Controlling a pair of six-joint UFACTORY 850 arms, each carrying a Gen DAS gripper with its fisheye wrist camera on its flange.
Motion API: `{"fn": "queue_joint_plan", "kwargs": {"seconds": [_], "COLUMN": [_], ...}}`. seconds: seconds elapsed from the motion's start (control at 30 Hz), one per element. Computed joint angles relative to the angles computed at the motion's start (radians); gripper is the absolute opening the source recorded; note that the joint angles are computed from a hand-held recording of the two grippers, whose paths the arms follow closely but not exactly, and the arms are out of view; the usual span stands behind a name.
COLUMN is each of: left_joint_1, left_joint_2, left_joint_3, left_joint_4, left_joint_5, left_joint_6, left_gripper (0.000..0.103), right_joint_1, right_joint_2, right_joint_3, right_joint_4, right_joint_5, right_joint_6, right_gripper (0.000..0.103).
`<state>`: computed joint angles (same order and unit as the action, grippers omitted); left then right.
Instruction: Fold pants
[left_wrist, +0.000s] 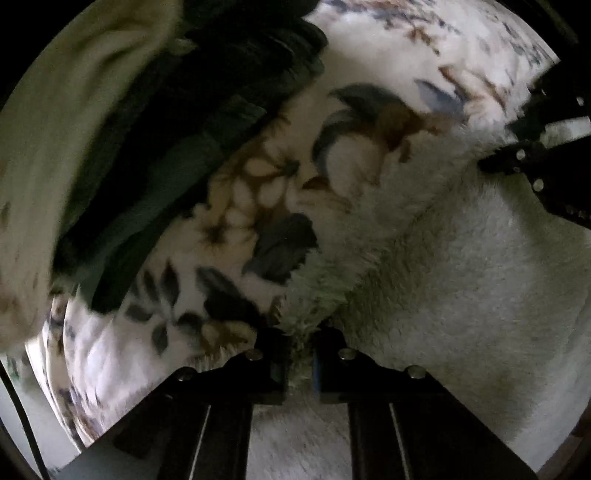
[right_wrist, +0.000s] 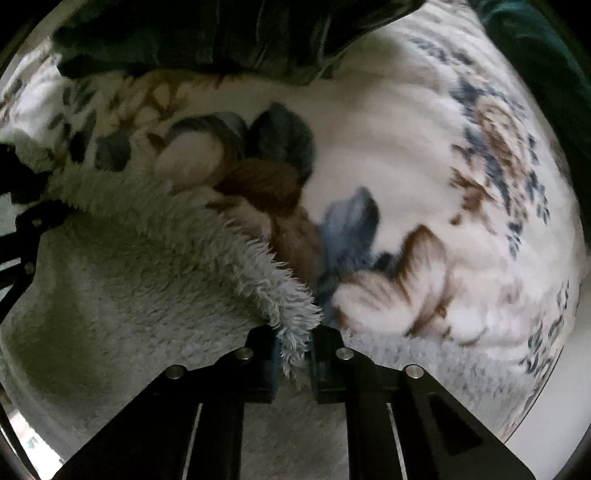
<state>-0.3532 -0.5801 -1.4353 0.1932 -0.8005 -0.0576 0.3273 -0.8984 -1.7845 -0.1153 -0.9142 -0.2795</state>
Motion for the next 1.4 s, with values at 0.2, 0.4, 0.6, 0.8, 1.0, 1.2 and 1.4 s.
{"fn": "queue_joint_plan", "kwargs": {"seconds": [0.2, 0.4, 0.6, 0.8, 1.0, 1.2, 1.4], "left_joint_1": [-0.002, -0.122, -0.222, -0.266, -0.291, -0.335, -0.339], "left_joint_2": [0.240, 0.383, 0.496, 0.497, 0.461, 0.483, 0.574], "left_joint_3": [0.176, 0.304, 0.446, 0.572, 0.598, 0.552, 0.557], "left_joint_4": [-0.020, -0.034, -0.148, -0.361, -0.375, -0.253, -0.190], "left_joint_5": [0.040, 0.048, -0.010, -0.006, 0.015, -0.046, -0.062], "left_joint_6": [-0.154, -0.429, -0.647, -0.698, -0.741, -0.896, -1.017], "left_gripper": [0.006, 0.006, 0.006, 0.006, 0.008, 0.023, 0.079], "right_joint_1": [-0.045, -0.020, 0.028, 0.048, 0.070, 0.051, 0.015], "right_joint_2": [0.202, 0.488, 0.734, 0.819, 0.796, 0.776, 0.788], "right_joint_3": [0.211, 0.522, 0.818, 0.999, 1.060, 1.036, 0.972], "right_joint_4": [0.083, 0.110, 0.082, 0.086, 0.052, 0.077, 0.112], "right_joint_5": [0.132, 0.228, 0.238, 0.184, 0.185, 0.129, 0.079], "right_joint_6": [0.015, 0.056, 0.098, 0.084, 0.097, 0.126, 0.098], "right_gripper": [0.010, 0.010, 0.011, 0.011, 0.011, 0.036, 0.083]}}
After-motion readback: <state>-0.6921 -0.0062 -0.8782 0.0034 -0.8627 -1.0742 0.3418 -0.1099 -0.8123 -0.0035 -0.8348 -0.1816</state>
